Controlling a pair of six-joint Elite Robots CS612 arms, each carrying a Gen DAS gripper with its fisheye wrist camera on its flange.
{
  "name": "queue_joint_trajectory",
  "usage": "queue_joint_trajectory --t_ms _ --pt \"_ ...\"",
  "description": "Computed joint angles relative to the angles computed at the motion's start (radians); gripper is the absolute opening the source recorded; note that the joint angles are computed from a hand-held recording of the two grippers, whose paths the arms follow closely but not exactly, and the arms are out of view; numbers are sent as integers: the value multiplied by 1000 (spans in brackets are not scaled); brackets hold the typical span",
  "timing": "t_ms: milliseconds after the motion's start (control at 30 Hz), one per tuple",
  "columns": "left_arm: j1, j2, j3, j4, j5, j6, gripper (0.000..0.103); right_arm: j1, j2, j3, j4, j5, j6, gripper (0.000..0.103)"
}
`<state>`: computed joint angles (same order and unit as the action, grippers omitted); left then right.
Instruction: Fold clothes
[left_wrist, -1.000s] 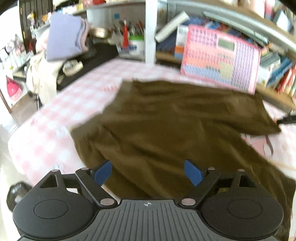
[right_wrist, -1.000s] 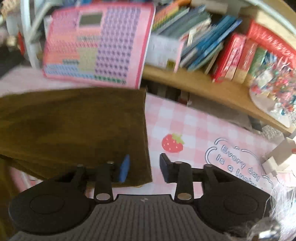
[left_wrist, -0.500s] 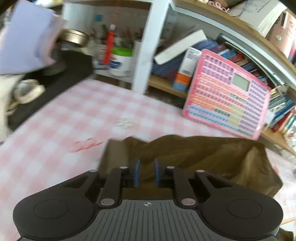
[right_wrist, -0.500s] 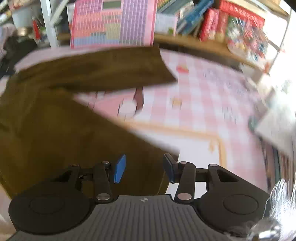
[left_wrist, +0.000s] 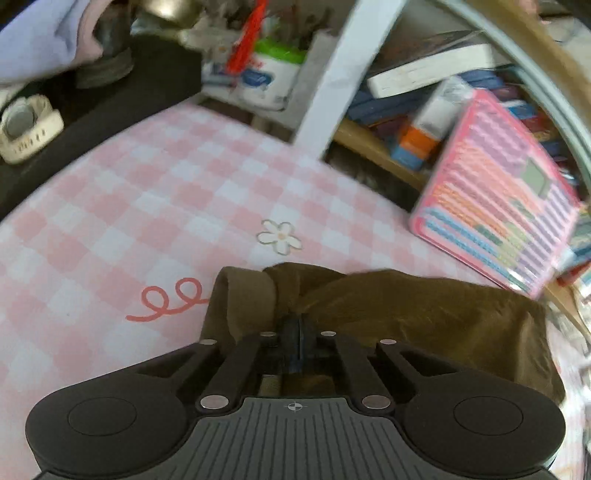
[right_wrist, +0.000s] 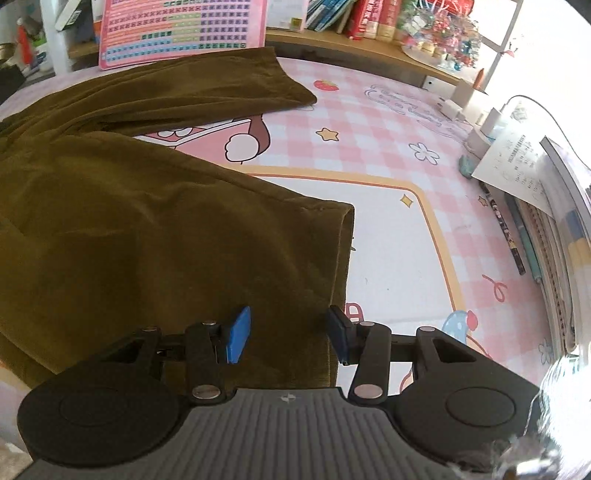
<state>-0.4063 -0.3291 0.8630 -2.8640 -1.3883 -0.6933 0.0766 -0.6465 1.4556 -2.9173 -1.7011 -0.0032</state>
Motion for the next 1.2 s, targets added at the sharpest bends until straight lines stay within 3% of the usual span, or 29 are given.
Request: queue_joint_trajectory --t_ms 67,167,267,333,500,967,1200 --pt "-7 -46 87 -71 -20 78 16 1 1 -1 -2 -6 17 43" --pt "-30 -125 247 -152 -50 217 16 3 2 0 -18 -20 47 43" --pt "-67 -181 371 -167 27 315 16 4 6 1 -60 -36 82 43" --pt "-81 -197 420 -163 74 302 16 4 12 -8 -58 -47 70 43" --pt "-94 -211 464 -174 102 262 17 4 24 -26 -34 -54 42 43" --pt "-91 -263 556 -188 91 154 17 6 37 -46 -44 -6 47 44" --pt "-95 -266 542 -141 103 137 17 -13 55 -80 -38 30 27 54"
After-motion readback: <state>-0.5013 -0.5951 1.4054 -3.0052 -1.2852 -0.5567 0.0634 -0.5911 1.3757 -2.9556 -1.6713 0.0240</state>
